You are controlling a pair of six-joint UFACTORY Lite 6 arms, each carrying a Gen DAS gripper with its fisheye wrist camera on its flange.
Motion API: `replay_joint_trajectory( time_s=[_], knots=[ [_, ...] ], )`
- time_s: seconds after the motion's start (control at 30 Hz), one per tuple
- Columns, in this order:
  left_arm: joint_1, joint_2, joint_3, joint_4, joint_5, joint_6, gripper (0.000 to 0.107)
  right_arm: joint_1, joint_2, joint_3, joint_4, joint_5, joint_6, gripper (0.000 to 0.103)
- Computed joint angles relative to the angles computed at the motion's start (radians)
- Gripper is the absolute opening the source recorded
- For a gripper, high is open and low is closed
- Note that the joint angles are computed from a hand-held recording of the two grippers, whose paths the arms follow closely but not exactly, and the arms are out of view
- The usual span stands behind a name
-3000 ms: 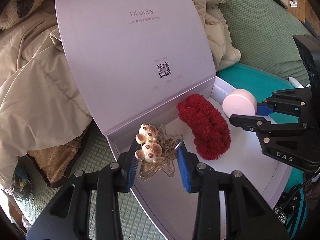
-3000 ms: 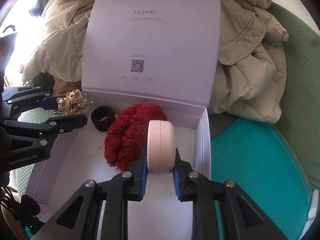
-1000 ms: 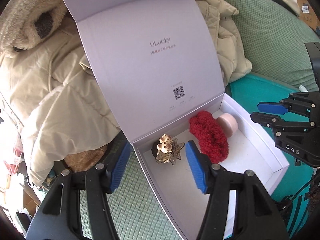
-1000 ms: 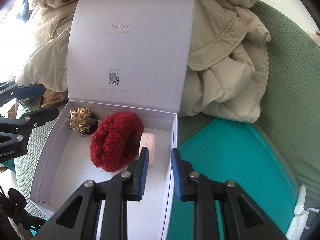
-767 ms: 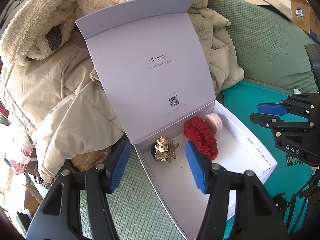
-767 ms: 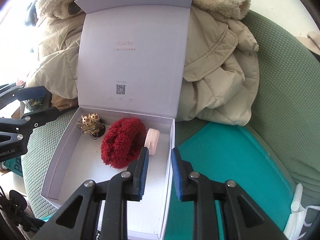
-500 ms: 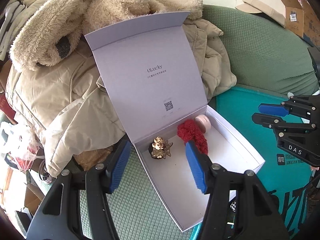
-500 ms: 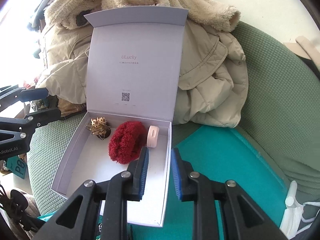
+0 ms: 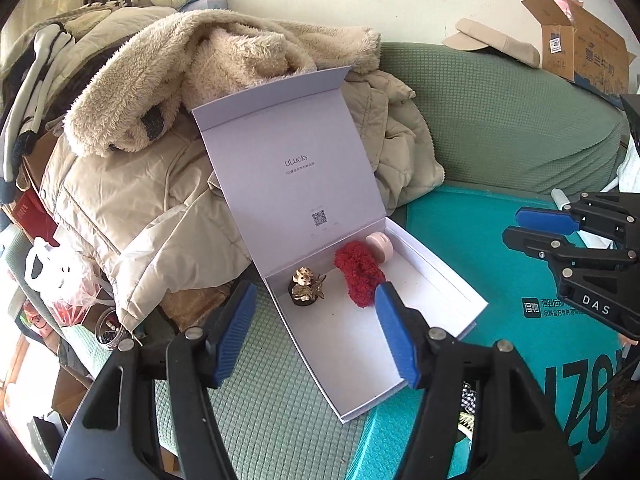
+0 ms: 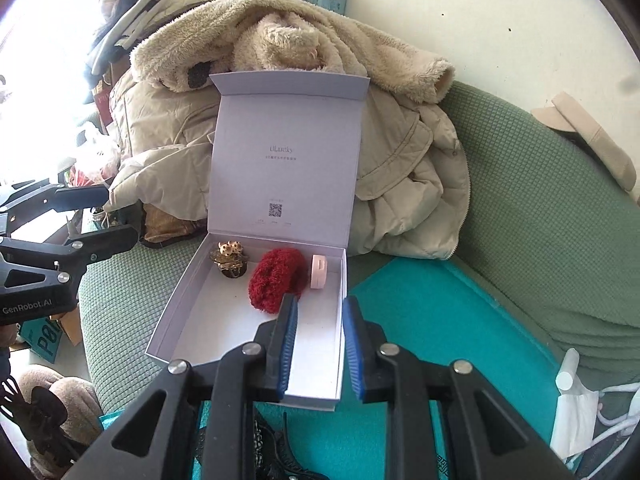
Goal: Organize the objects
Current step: 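Withdraw both tools from the box back toward the mat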
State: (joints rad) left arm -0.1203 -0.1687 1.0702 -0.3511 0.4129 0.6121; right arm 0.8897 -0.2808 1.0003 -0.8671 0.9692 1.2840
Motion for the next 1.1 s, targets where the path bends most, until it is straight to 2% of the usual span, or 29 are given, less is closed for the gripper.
replay_joint_trajectory(
  time_s=[0.4,0.47,0.53,0.63,0.9,1.1],
  knots=[
    [-0.022,-0.337,-0.175,0.023,0.123,-0.042,0.069,0.375,-0.062,0.001,-0.055,0.317,0.227,0.023],
    [-0.016,-0.382,-0.201,0.023,0.141,-0.049,0.071,0.435,-0.062,-0.002,-0.059,0.362,0.270,0.035],
    [-0.011,-0.419,-0.224,0.025,0.167,-0.060,0.072,0.495,-0.058,-0.005,-0.062,0.405,0.313,0.041],
    [0.021,-0.470,-0.258,-0.010,0.215,-0.045,0.072,0.564,-0.046,-0.005,-0.050,0.455,0.359,0.041],
    [0.049,-0.643,-0.384,-0.013,0.276,-0.029,0.074,0.721,-0.035,-0.077,-0.030,0.514,0.570,0.041],
    [0.063,-0.772,-0.494,-0.031,0.328,-0.018,0.076,0.787,-0.020,-0.134,0.005,0.483,0.670,0.043]
  ],
)
